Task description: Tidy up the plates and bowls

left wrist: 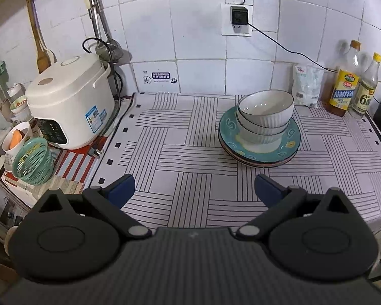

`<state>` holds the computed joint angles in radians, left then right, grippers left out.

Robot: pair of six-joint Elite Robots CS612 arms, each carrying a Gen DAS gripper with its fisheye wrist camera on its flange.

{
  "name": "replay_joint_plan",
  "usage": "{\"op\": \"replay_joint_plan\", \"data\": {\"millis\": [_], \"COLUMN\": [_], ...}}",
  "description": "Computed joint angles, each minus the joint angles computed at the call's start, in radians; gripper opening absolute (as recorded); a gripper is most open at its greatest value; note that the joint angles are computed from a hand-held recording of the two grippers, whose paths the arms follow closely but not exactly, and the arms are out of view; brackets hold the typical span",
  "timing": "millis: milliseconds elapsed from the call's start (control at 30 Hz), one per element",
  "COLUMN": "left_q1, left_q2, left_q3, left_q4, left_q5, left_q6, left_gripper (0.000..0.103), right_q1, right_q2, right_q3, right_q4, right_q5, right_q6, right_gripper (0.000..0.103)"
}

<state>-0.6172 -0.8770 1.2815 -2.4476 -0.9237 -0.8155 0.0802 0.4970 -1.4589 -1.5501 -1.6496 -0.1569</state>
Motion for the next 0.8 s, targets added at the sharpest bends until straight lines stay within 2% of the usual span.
{"op": "replay_joint_plan", "data": {"millis": [233,400,800], "left_q1": [-0.004,-0.009,-0.008], "left_q2": [-0.003,0.001,0.01], "left_q3": [0.013,0.01,0.0], "left_q4": [-0.051,-0.058,-0.058], "left_q5": [-0.004,0.017,0.008], "left_q6": [0.013,0.005,0.028], "left_gripper": [0.102,0.102,0.103], "right_q1": [-0.004,-0.005,-0.013], "right_q2": [0.004,0.005,0.008], "right_q3": [-0.01,-0.012,-0.015], "right_q4": [0.003,0.002,0.016], "right_q5": [0.026,0.026,0.025], "right_q6": [-0.007,-0.013,-0.005], "right_gripper": [0.103,0.103,0.103]}}
